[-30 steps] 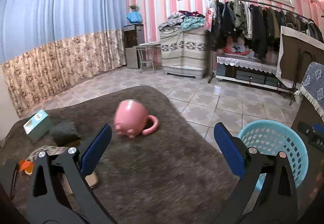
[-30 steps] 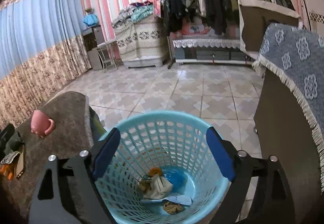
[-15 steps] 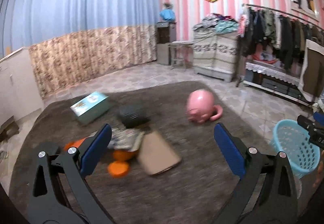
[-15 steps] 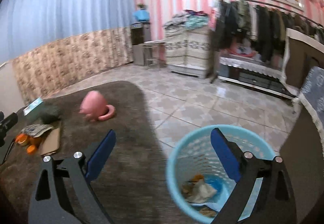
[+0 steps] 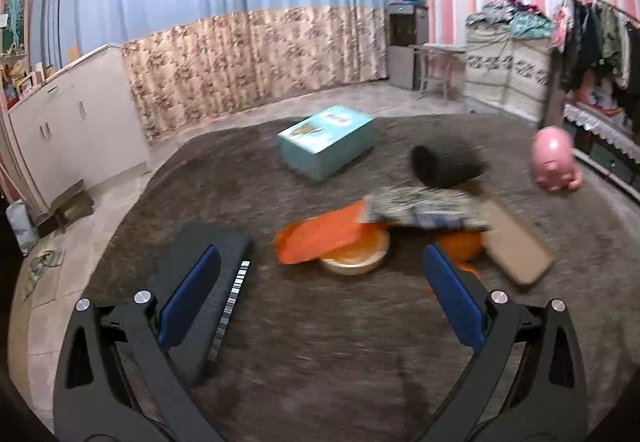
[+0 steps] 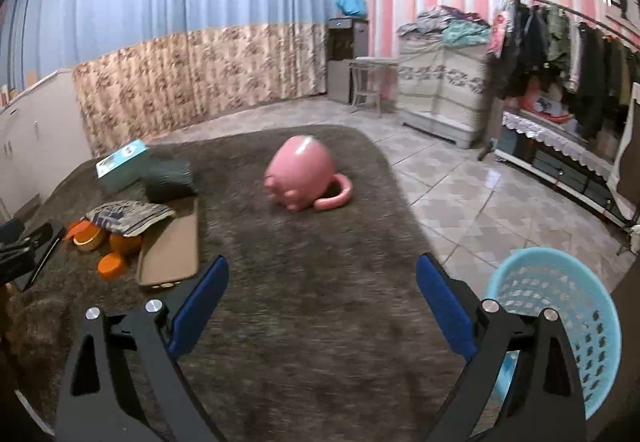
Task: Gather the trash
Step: 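Move both tools back over the rug toward the orange bag, then grasp the orange bag with the left tool while the right tool grasps the patterned snack bag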
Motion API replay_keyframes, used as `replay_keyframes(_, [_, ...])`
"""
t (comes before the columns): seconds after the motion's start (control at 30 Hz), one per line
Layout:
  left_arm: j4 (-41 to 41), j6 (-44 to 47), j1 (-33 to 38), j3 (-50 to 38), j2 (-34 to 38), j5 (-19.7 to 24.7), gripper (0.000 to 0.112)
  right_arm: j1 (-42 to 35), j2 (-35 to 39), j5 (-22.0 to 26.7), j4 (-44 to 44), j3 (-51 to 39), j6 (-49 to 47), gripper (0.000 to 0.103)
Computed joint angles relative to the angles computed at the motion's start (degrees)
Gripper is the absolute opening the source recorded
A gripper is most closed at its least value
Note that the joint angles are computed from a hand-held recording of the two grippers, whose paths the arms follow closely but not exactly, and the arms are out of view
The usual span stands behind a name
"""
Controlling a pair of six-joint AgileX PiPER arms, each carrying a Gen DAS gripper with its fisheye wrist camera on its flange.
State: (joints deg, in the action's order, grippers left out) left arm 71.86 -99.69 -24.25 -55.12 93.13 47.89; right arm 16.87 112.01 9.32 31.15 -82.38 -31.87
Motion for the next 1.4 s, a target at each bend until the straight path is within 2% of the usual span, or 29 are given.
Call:
replay_keyframes(0.1, [0.13,1.92,4.74,0.1,1.05,-4.23,0.098,1.29,1.38,1.7,-0.59,-1.91,1.51,0.093])
replay_keyframes(0.23, [-0.87,5.76,8.82,-1.66,4.12,-9.63,0.097,3.2,3.5,3.02,-11.94,-5.03,12.08,0.093])
replay_keyframes(0.33, [-3.12,9.22,9.34,-4.64,6.78,-10.75,0.096,4.2,4.99,4.46,-17.41,-7.15,16.92,0.093])
replay_keyframes(0.43, [-6.64,14.75,10.55,-7.3,9.12,-12.34,0.086,4.55,5.99,5.61,-18.01,-8.66,17.34,0.093])
replay_keyframes(0.53, [-11.33,19.59,13.45,-7.63,9.42,-17.52,0.073,4.89,6.88,6.69,-19.52,-10.1,18.54,0.093])
replay_keyframes(0.6, [-14.82,23.2,14.98,-7.94,9.6,-20.04,0.054,5.1,7.77,8.13,-18.8,-11.69,17.95,0.093])
replay_keyframes(0.63, [-15.51,23.7,15.25,-7.68,9.51,-20.76,0.049,5.26,8.05,8.53,-19.04,-12.28,18.14,0.093])
replay_keyframes(0.7, [-14.55,22.53,15.56,-6.44,8.55,-22.18,0.027,6.02,8.48,8.81,-20.57,-13.51,19.49,0.093])
replay_keyframes(0.77, [-12.33,20.78,15.24,-5.41,7.36,-22.31,0.013,6.93,9.24,9.79,-20.35,-15.53,19.21,0.093])
replay_keyframes(0.83, [-6.23,15.25,14.11,-2.91,4.88,-21.41,0.006,8.38,10.29,10.95,-21.42,-18.09,19.73,0.093])
replay_keyframes(0.93, [2.52,7.6,12.23,0.79,0.82,-17.94,0.004,10.88,11.52,11.66,-22.82,-20.79,19.91,0.093])
replay_keyframes(1.07, [6.02,5.79,13.19,4.15,-5.25,-15.83,0.003,15.18,14.99,14.91,-25.4,-27.1,20.25,0.093])
replay_keyframes(1.17, [6.55,6.72,15.73,6.51,-9.34,-15.69,0.003,17.8,17.92,17.51,-27.53,-31.52,20.33,0.093])
replay_keyframes(1.4, [6.67,7.83,23.92,12.59,-17.09,-18.4,0.003,21.17,22.62,21.44,-30.23,-37.89,21.04,0.093])
